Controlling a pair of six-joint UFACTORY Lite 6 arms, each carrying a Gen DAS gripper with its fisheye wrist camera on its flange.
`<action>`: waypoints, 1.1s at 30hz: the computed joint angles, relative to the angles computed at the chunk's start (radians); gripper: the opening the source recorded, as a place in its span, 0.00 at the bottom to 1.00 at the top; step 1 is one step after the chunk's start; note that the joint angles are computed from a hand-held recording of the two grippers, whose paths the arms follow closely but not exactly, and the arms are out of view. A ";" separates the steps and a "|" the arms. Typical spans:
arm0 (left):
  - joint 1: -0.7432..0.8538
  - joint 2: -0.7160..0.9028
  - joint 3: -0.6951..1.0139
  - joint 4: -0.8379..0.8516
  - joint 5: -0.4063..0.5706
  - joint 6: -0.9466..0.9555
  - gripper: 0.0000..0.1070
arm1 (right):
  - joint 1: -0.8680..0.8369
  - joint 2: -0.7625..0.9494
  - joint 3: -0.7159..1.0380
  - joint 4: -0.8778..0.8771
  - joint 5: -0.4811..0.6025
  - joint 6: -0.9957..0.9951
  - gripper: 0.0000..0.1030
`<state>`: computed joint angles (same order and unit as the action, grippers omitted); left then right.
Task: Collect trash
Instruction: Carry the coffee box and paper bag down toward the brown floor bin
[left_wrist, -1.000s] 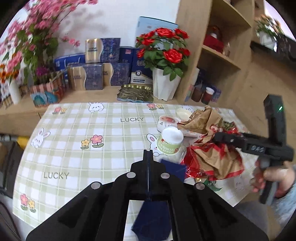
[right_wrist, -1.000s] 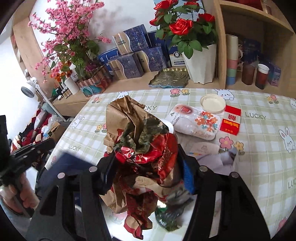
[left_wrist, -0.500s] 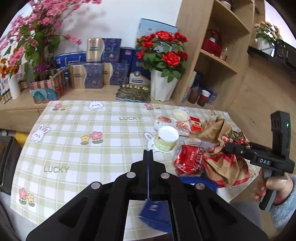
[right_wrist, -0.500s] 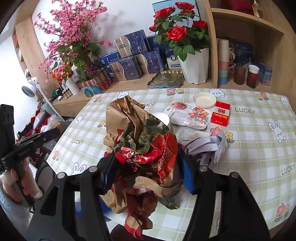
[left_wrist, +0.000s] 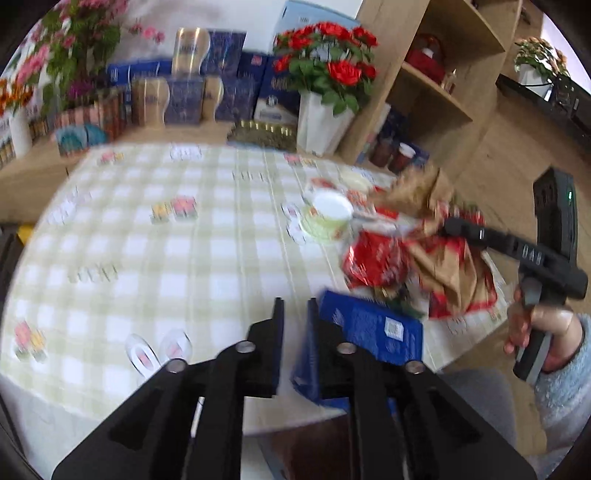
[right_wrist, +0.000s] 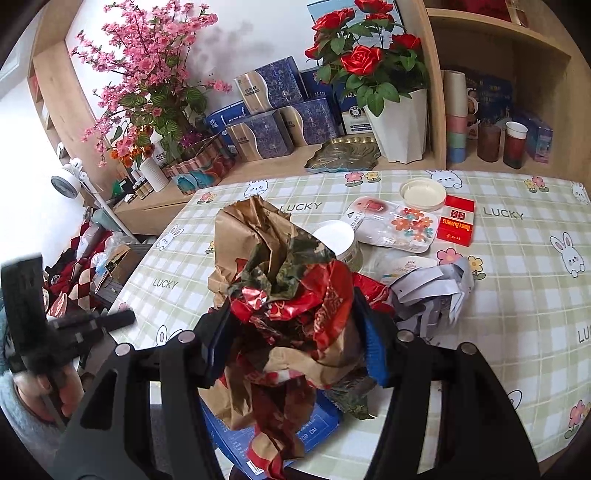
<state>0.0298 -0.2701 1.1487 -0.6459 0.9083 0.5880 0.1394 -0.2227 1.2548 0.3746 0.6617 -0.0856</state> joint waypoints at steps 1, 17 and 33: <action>-0.008 -0.030 -0.048 -0.011 -0.001 -0.012 0.14 | -0.003 -0.014 -0.008 0.004 0.001 -0.009 0.58; -0.077 -0.243 -0.543 -0.298 -0.056 -0.214 0.40 | 0.040 -0.291 -0.302 -0.094 -0.030 0.060 0.58; -0.092 -0.162 -0.723 -0.869 -0.088 0.052 0.44 | -0.165 -0.350 -0.372 0.121 0.023 -0.160 0.58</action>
<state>-0.0625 -0.4319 0.4254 -1.5153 0.8200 0.6404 -0.0257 -0.5726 0.8832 0.4953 0.6843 -0.2455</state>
